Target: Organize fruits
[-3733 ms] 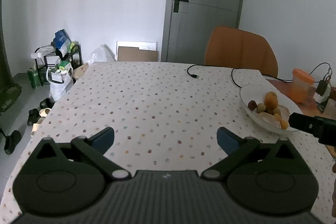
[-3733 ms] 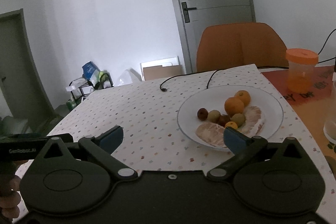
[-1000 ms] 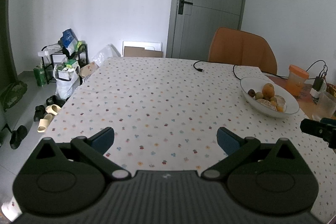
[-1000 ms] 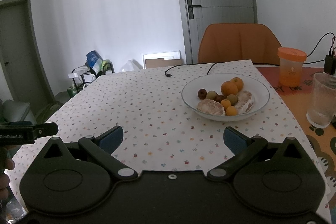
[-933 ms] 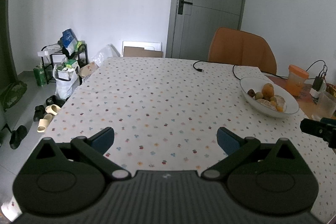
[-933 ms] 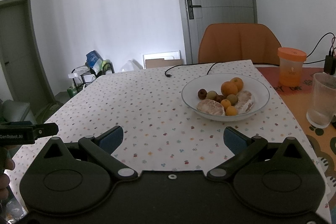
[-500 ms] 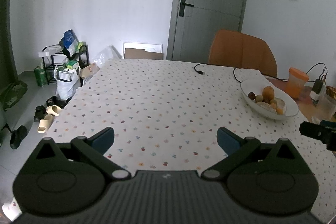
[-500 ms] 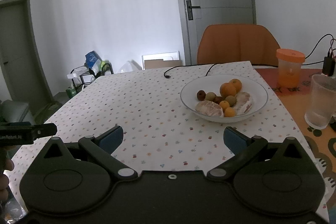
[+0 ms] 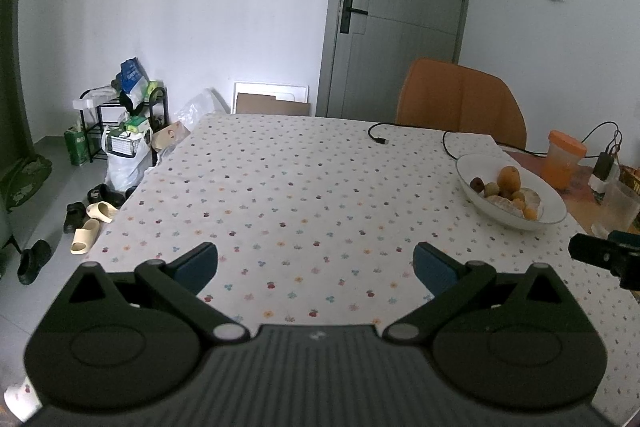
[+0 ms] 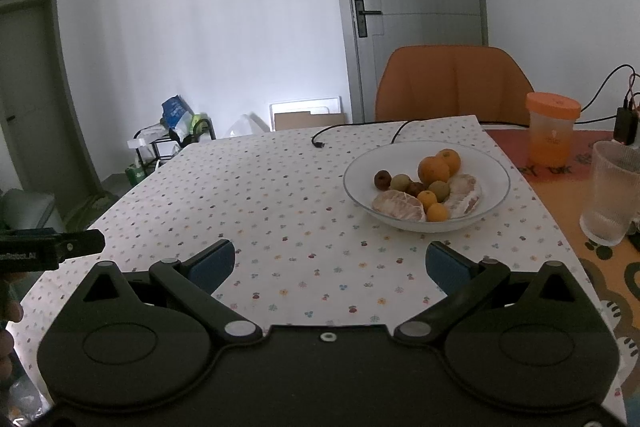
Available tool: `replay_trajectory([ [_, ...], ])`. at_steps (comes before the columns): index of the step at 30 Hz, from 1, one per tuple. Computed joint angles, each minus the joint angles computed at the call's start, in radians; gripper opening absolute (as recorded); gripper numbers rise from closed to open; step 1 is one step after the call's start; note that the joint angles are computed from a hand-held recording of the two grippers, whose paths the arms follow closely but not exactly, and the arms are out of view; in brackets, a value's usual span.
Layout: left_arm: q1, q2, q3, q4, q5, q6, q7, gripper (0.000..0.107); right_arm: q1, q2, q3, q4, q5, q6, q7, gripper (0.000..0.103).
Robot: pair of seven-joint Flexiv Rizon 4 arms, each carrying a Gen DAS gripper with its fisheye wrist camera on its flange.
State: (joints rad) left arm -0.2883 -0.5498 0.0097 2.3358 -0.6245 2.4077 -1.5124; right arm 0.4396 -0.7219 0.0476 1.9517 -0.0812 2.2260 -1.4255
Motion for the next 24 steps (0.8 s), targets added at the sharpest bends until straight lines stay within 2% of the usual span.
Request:
replay_trajectory([
  [24, 0.004, -0.001, -0.002, 0.004, 0.015, 0.012, -0.010, 0.103, -0.001, -0.005, -0.001, 0.001, 0.004, 0.003, -0.003, 0.103],
])
